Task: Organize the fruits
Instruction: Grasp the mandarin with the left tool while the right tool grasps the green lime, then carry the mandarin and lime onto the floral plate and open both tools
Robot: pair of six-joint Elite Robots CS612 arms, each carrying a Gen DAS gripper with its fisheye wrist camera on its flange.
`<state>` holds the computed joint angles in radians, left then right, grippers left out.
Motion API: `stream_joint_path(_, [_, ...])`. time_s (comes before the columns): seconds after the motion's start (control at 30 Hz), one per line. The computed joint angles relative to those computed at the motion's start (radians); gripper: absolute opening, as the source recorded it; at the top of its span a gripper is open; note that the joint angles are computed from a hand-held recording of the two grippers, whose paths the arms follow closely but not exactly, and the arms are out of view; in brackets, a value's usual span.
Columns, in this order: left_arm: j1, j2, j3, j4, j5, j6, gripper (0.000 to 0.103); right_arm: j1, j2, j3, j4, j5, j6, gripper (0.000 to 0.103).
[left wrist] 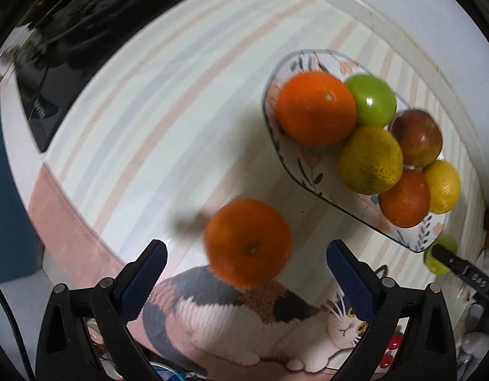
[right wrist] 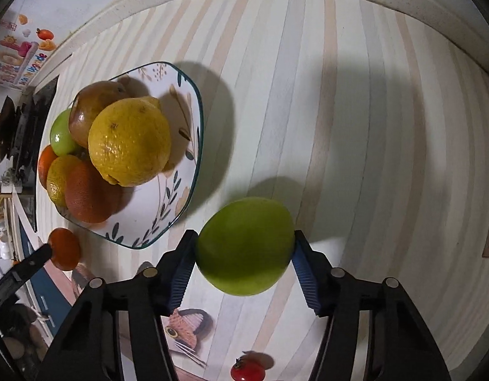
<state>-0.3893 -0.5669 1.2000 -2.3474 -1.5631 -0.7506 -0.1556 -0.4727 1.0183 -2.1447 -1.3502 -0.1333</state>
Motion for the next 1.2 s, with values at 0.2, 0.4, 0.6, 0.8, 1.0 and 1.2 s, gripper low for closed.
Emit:
stream_joint_path(0.2, [-0.002, 0.026, -0.027, 0.016, 0.022, 0.022, 0.062, -0.003, -0.012, 0.014, 0.019, 0.003, -0.027, 0.061])
stream_joint_path(0.4, [-0.017, -0.002, 0.023, -0.03, 0.006, 0.023, 0.061, 0.005, -0.048, 0.073, 0.058, 0.049, -0.107, 0.061])
stream_joint_path(0.6, [-0.05, -0.019, 0.065, -0.069, -0.057, 0.032, 0.061, 0.017, -0.058, 0.108, 0.067, 0.053, -0.142, 0.062])
stream_joint_path(0.8, [-0.068, -0.019, 0.072, -0.066, -0.034, 0.039, 0.061, 0.021, -0.055, 0.108, 0.073, 0.053, -0.139, 0.062])
stream_joint_path(1.0, [-0.054, -0.006, 0.023, -0.05, -0.051, 0.046, 0.061, 0.025, -0.074, 0.135, 0.025, 0.051, -0.15, 0.061])
stream_joint_path(1.2, [-0.033, -0.042, -0.001, -0.107, -0.044, 0.062, 0.061, 0.023, -0.088, 0.13, -0.055, 0.127, -0.095, 0.061])
